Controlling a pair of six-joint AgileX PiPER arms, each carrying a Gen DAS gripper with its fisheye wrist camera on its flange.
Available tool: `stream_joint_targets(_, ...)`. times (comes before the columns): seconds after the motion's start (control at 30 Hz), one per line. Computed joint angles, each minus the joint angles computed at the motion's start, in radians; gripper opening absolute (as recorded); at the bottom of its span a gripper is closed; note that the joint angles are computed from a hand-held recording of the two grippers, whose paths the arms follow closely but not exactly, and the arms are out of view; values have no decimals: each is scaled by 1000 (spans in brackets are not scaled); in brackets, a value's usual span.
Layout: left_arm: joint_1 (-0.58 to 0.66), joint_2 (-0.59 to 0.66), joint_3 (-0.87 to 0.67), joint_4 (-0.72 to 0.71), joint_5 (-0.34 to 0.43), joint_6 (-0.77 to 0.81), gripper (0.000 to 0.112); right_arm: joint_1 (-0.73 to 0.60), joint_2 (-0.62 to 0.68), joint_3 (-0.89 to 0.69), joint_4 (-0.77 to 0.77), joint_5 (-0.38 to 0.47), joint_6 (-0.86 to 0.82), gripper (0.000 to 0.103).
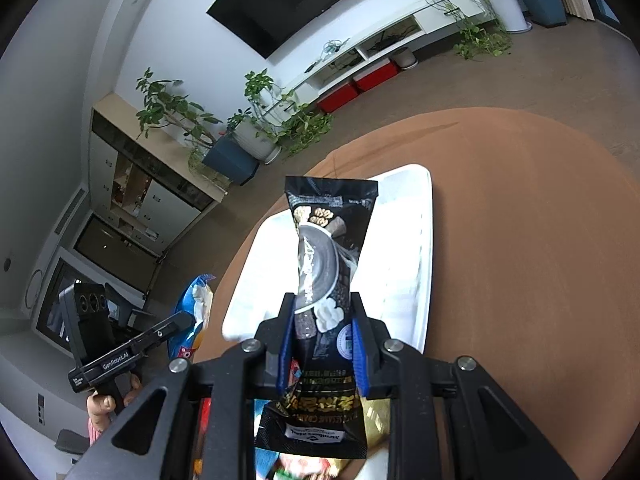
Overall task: Organize snacks
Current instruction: 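Carry both packets into the white tray and open both tools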
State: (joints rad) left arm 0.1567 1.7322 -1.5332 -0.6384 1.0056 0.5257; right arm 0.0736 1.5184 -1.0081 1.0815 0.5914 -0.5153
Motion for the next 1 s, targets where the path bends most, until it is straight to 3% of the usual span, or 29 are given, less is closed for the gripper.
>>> stream_joint_targets(0.27, -81, 160, -144, 116, -85, -107, 24, -1, 162, -137, -36, -24, 43, 27)
stream_joint_targets(0.47, -132, 252, -203, 194, -169, -172, 27, 51, 191, -168, -197, -87, 153, 29)
stream_joint_targets(0.63, -150, 289, -221, 218, -218, -186, 27, 75, 173, -179, -309, -111, 216, 41)
stream_joint_targets(0.8, -138, 242, -150, 186, -253, -134, 27, 104, 123, -173, -408, -113, 295, 41)
stream_joint_targets(1.0, -113, 29, 106, 140, -306, -33, 27, 161, 3, -129, -549, -109, 427, 45)
